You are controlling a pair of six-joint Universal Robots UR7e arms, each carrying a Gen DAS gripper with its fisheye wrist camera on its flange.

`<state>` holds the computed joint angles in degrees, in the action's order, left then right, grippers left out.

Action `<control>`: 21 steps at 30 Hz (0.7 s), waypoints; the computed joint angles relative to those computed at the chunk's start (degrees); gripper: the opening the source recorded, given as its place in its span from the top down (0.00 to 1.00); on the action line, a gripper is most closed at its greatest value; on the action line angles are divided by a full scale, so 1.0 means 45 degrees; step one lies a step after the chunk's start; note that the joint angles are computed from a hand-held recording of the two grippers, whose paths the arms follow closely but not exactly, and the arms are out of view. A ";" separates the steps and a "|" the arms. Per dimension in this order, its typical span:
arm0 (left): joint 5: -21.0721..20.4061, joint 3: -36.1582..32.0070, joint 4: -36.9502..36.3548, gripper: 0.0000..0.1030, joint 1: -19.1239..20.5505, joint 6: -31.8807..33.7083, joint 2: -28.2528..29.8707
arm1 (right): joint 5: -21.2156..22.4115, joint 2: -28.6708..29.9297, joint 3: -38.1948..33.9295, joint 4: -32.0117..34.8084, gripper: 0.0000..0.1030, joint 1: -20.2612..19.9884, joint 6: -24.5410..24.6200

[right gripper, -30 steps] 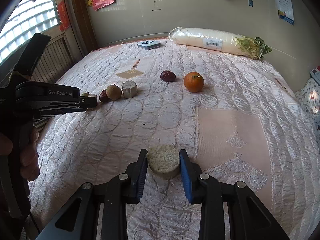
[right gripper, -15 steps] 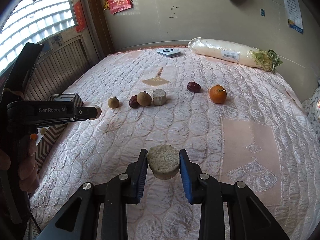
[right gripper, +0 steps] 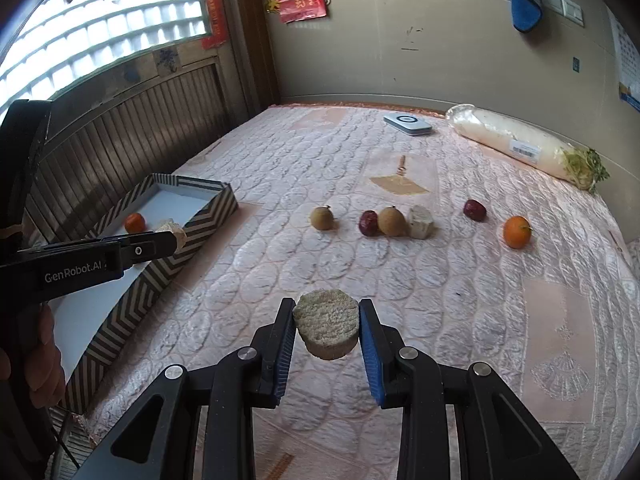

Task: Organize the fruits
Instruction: 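Carry the cake in the right tool while the left tool carries the cube toward the tray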

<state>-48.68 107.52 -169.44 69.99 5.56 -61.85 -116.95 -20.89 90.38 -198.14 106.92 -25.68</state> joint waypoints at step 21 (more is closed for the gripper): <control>0.1052 0.0855 -0.0334 0.78 0.1683 0.0000 -0.2048 | 0.0944 0.2491 -0.3775 0.3429 0.71 0.1523 -0.0590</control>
